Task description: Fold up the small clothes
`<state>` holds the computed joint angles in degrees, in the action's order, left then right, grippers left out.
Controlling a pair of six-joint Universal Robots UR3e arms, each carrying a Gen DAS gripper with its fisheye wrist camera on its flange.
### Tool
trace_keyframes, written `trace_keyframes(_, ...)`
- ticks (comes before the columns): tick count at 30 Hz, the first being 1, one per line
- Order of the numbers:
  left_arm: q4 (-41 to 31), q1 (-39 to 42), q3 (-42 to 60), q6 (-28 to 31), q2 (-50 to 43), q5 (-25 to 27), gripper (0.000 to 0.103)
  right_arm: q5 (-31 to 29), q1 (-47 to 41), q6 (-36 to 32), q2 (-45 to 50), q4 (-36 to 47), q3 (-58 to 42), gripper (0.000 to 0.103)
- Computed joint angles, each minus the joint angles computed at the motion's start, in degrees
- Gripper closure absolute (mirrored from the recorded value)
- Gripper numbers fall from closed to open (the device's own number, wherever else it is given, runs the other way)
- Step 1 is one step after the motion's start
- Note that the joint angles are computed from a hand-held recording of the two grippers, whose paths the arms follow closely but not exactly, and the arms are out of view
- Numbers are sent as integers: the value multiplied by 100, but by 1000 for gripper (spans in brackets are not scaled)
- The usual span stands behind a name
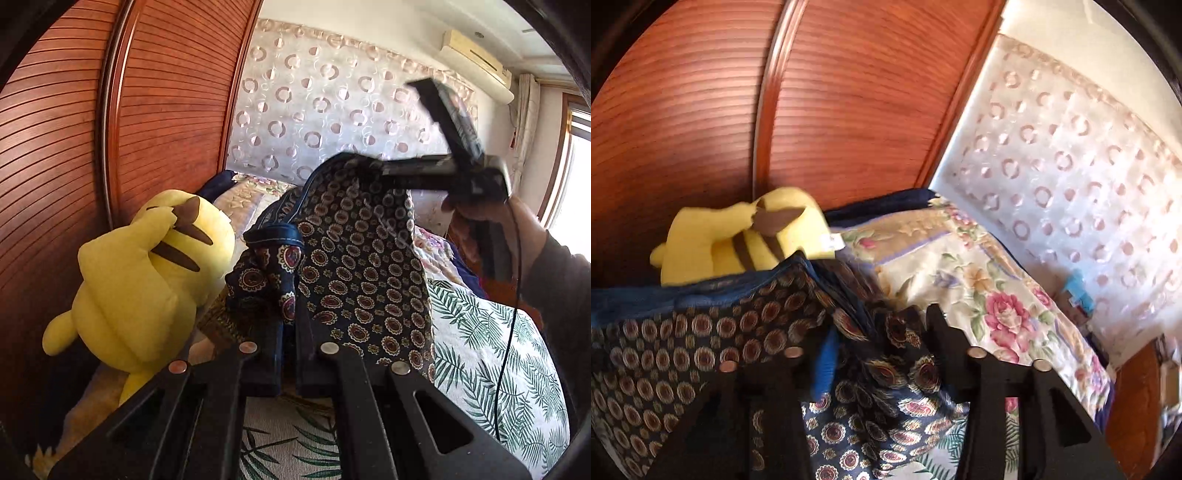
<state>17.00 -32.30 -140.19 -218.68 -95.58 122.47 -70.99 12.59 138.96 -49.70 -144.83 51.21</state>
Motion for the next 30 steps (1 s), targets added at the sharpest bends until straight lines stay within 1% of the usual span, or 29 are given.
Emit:
trace_keyframes(2, 48, 44, -55, 13, 3, -46, 98, 68, -54, 279, -48, -91, -20, 44)
trace_keyframes(3, 77, 73, -84, 12, 9, -80, 98, 104, -101, 432, -132, -325, 137, 43)
trace_keyframes(5, -28, 22, -29, -36, 9, -51, 98, 244, -253, 735, -428, -877, 709, 35)
trace_keyframes(8, -86, 4, -29, -79, -14, -45, 98, 233, -356, 1011, -651, -1328, 1180, 33)
trace_keyframes(10, -60, 33, -82, -108, 9, -80, 98, 321, -385, 1071, -703, -1348, 1315, 30)
trace_keyframes(11, -80, 40, -92, -131, 14, -80, 98, 428, -427, 1007, -770, -1228, 1429, 30)
trace_keyframes(12, -126, 28, -73, -149, 16, -66, 98, 499, -462, 906, -939, -1174, 1747, 30)
trace_keyframes(13, -148, 28, -62, -151, 6, -59, 98, 494, -452, 844, -947, -1005, 1824, 30)
trace_keyframes(15, -256, -6, 7, -157, -18, -7, 98, 495, -484, 865, -851, -656, 1767, 30)
trace_keyframes(17, -324, -47, 64, -162, -61, 53, 98, 492, -474, 993, -551, -401, 1537, 30)
trace_keyframes(20, -348, -9, 42, -161, -70, 0, 98, 586, -481, 1228, -2, -36, 858, 30)
trace_keyframes(21, -359, 0, 40, -166, -80, -4, 98, 703, -501, 1251, 184, 123, 572, 30)
trace_keyframes(22, -349, 2, 41, -171, -106, -8, 98, 857, -469, 1308, 529, 336, 46, 30)
trace_keyframes(23, -162, 22, -9, -135, -172, -50, 98, 974, -458, 1295, 859, 697, -520, 30)
trace_keyframes(24, -53, 17, -39, -106, -211, -56, 98, 941, -427, 1282, 1090, 996, -979, 30)
trace_keyframes(26, -191, -74, 22, -132, -200, 70, 98, 701, -341, 1318, 1309, 1078, -1407, 30)
trace_keyframes(27, -289, -93, 45, -139, -159, 89, 98, 693, -334, 1330, 1250, 970, -1308, 30)
trace_keyframes(29, -502, -155, 101, -125, -60, 154, 97, 797, -410, 1344, 859, 576, -637, 30)
trace_keyframes(30, -769, -251, 199, -146, 12, 280, 95, 856, -488, 1324, 567, 254, -65, 30)
